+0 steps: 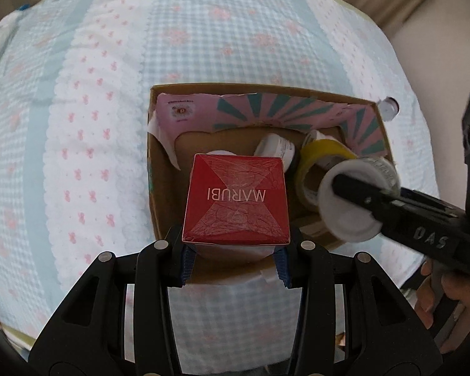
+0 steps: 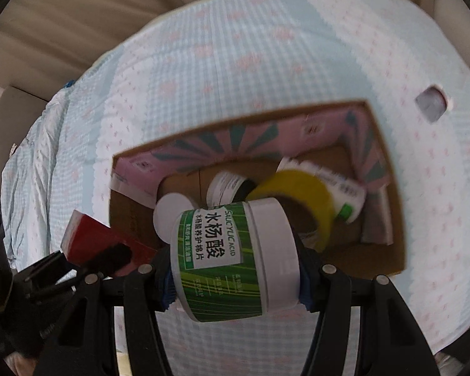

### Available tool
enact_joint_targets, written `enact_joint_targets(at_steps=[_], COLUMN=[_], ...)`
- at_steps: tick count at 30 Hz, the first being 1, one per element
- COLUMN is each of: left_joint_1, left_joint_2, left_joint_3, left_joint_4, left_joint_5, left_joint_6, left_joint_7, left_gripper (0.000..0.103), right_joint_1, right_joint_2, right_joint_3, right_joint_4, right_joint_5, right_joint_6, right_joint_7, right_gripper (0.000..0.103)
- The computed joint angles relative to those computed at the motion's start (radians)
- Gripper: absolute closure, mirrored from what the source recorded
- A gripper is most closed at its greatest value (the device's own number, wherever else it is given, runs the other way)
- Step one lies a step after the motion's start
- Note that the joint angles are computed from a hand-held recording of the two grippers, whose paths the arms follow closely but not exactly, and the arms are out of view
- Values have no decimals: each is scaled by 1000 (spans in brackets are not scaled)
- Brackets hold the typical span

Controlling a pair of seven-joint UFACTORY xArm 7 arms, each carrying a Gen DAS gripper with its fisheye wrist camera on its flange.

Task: Organize rigid objects
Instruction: 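Open both tools to drop the red box and green jar in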

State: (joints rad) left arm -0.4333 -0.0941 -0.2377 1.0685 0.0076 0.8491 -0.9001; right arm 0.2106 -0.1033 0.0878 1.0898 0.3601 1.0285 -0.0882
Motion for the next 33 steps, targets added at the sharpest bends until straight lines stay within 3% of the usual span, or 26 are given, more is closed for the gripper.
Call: enact_joint_targets(at_steps=[6, 10, 11, 12, 13, 15, 23, 33], left_joint_1=[0, 1, 2, 3, 3, 3, 9, 15], left_joint_2=[20, 42, 38, 35, 22, 3, -19, -69], left_joint_3=[5, 17, 17, 16, 13, 14, 17, 4], left_joint_4=[10, 14, 10, 11, 3, -15, -52, -60], left_joint_5=[15, -55, -55, -45, -18, -32, -91, -59], left_joint_6=[26, 14, 0, -4, -25, -60, -70, -56], left_joint_7=[58, 159, 167, 166, 154, 177, 199, 142], left_gripper=[65, 61, 54, 17, 2, 0, 0, 0], right_joint_1=[10, 7, 4, 0, -5, -7, -9, -2], right_joint_2=[32, 63, 64, 64, 56, 39, 7, -18], right_joint_3=[6, 4, 3, 0, -3, 0, -7, -5], right_joint_4=[-23, -14, -13, -17, -27, -40, -62, -33], right_joint_5=[43, 111, 119, 143, 170, 163, 106, 57], right_joint_6=[-5, -1, 2, -3, -22, -67, -78, -30], right_joint_7=[-13, -15, -9, 1, 2, 14, 39, 41], right_gripper=[48, 44, 43, 36, 18, 2, 2, 2])
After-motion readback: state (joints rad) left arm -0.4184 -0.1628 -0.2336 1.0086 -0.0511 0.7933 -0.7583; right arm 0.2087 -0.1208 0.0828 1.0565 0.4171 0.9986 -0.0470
